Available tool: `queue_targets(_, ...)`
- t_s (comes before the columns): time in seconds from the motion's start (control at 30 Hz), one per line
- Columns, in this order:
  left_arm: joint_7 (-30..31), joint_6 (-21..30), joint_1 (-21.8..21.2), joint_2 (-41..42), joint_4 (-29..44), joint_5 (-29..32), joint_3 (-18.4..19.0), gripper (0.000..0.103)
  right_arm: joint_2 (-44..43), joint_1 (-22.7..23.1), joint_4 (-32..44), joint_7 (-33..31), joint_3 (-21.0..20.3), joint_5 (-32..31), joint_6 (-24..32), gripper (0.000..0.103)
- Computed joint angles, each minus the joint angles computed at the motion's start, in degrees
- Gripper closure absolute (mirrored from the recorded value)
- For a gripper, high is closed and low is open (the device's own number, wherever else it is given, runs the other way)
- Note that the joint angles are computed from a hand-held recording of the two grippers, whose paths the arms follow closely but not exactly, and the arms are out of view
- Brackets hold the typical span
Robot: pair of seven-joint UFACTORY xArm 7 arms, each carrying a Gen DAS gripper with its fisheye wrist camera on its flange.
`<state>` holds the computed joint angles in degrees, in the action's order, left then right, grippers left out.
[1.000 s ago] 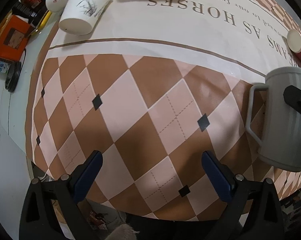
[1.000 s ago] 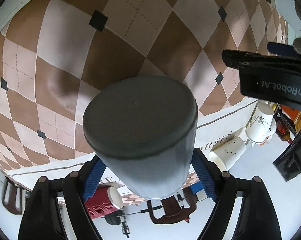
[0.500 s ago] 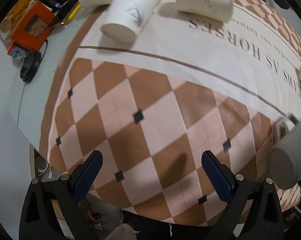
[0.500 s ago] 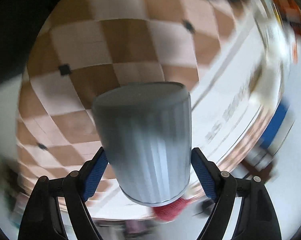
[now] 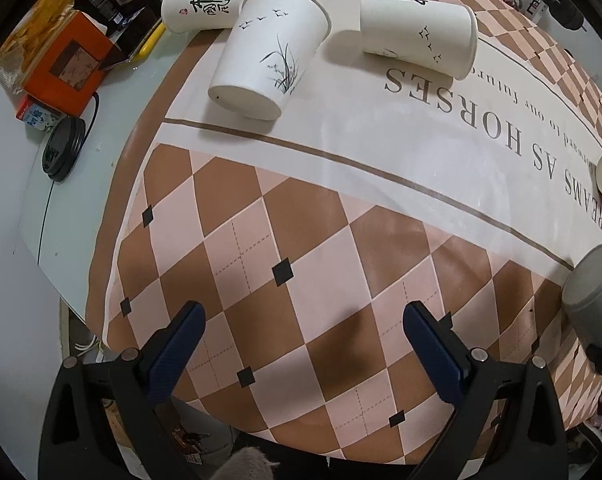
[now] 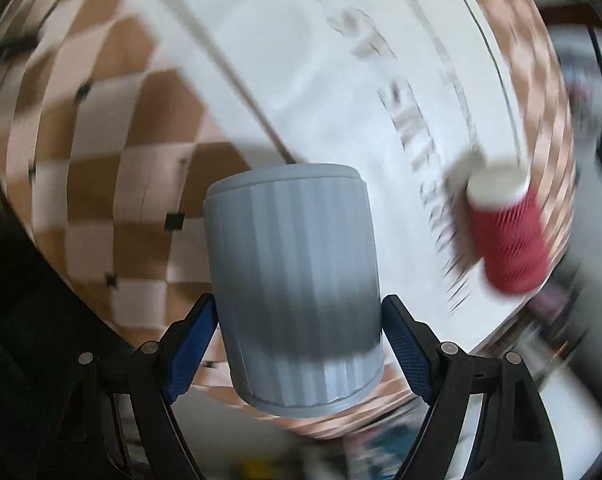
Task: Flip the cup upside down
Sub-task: 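Rotate the grey mug with the right gripper so its rim faces down, then lower the inverted mug onto the cloth and open the right gripper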
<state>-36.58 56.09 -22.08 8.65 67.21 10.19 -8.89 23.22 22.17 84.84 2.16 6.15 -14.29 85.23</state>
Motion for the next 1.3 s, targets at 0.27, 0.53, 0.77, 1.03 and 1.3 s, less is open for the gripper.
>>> queue_targets(0.27,0.71,2.01,-0.89,2.92,5.21,0.06,-0.05,0.002,1.44,-3.99,1.42,16.22,-1.55,10.61,-0.98,0.019)
queue_targets(0.53,2.23,1.21,-2.05,5.30,8.32,-1.74,-0.37,0.002,3.25,-5.03,2.94,16.42,-0.75,11.32,-1.54,0.015)
queue_targets(0.77,4.06,-0.50,-2.67,6.49,9.66,-3.90,-0.66,0.000,2.12,-5.88,1.49,15.99,-0.92,12.45,-7.16,0.014)
queue_targets(1.03,5.80,1.26,-4.11,11.52,15.08,-3.48,-0.26,0.000,-1.80,-7.65,-4.84,17.22,-1.17,14.39,-18.03,0.019)
queue_targets(1.3,7.28,2.93,-5.49,18.98,24.27,-3.49,0.71,0.000,-9.50,-8.43,-13.76,23.34,-2.21,11.27,-40.94,0.019)
